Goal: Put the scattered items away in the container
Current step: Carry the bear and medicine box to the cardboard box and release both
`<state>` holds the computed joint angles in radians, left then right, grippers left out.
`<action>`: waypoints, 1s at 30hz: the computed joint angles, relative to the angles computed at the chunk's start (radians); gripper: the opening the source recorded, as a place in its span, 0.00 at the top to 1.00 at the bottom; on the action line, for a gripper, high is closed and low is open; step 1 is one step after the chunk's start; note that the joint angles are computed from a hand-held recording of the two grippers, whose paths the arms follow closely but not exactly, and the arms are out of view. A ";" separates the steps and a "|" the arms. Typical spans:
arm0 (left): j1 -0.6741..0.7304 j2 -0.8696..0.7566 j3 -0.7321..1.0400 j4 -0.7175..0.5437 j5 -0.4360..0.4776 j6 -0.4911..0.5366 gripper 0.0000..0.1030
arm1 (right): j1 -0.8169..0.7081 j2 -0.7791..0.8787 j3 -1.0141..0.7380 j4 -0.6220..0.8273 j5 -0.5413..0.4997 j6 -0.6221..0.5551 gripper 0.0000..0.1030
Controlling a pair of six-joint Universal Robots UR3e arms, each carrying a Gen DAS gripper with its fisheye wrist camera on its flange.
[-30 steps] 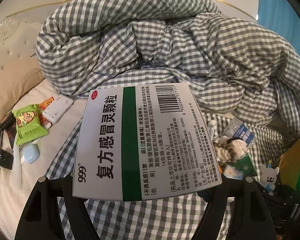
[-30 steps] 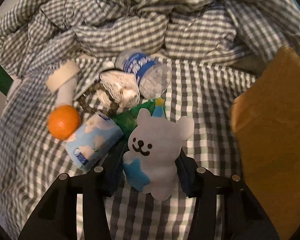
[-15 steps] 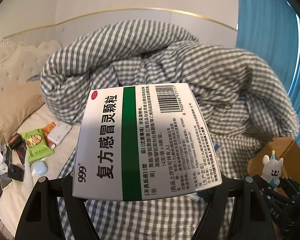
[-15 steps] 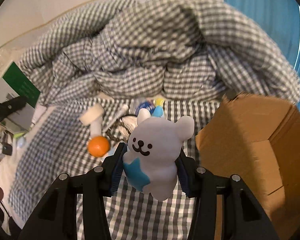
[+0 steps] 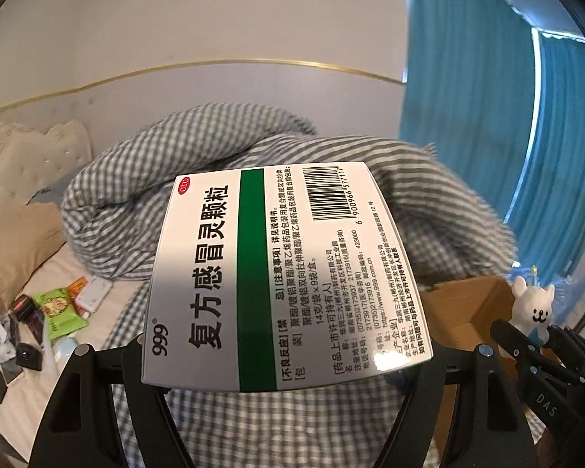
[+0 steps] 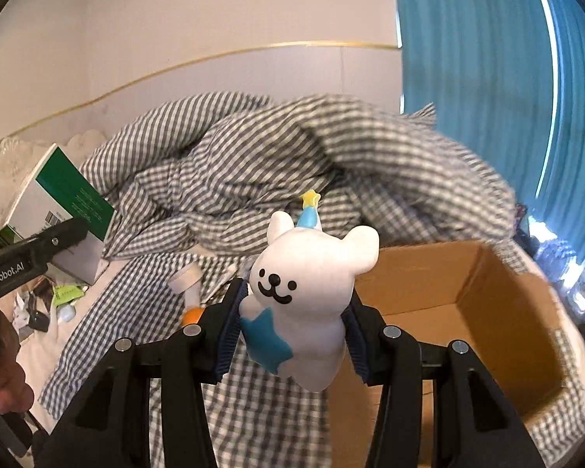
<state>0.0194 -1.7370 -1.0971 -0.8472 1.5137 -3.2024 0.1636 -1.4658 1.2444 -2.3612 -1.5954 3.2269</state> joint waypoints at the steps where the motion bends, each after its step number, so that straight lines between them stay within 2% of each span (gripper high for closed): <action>1: -0.021 -0.005 0.017 -0.008 0.005 -0.007 0.23 | -0.017 -0.028 0.017 0.007 0.005 -0.005 0.54; 8: -0.181 -0.093 0.161 -0.047 0.056 -0.047 0.23 | -0.219 -0.235 0.172 0.061 0.088 -0.066 0.54; 13: -0.282 -0.185 0.291 -0.085 0.091 -0.064 0.23 | -0.374 -0.319 0.248 0.115 0.166 -0.129 0.54; 20: -0.384 -0.316 0.461 -0.144 0.149 -0.073 0.23 | -0.522 -0.350 0.334 0.139 0.270 -0.202 0.54; 24: -0.393 -0.360 0.500 -0.151 0.151 -0.071 0.23 | -0.544 -0.333 0.366 0.096 0.282 -0.221 0.53; 25: -0.401 -0.372 0.522 -0.164 0.156 -0.074 0.23 | -0.551 -0.339 0.376 0.089 0.286 -0.227 0.52; 27: -0.419 -0.407 0.577 -0.190 0.169 -0.076 0.23 | -0.563 -0.342 0.389 0.072 0.286 -0.236 0.33; 28: -0.420 -0.426 0.606 -0.203 0.170 -0.074 0.23 | -0.565 -0.343 0.396 0.055 0.278 -0.238 0.28; 30: -0.417 -0.444 0.619 -0.203 0.167 -0.068 0.23 | -0.580 -0.353 0.413 0.029 0.281 -0.241 0.25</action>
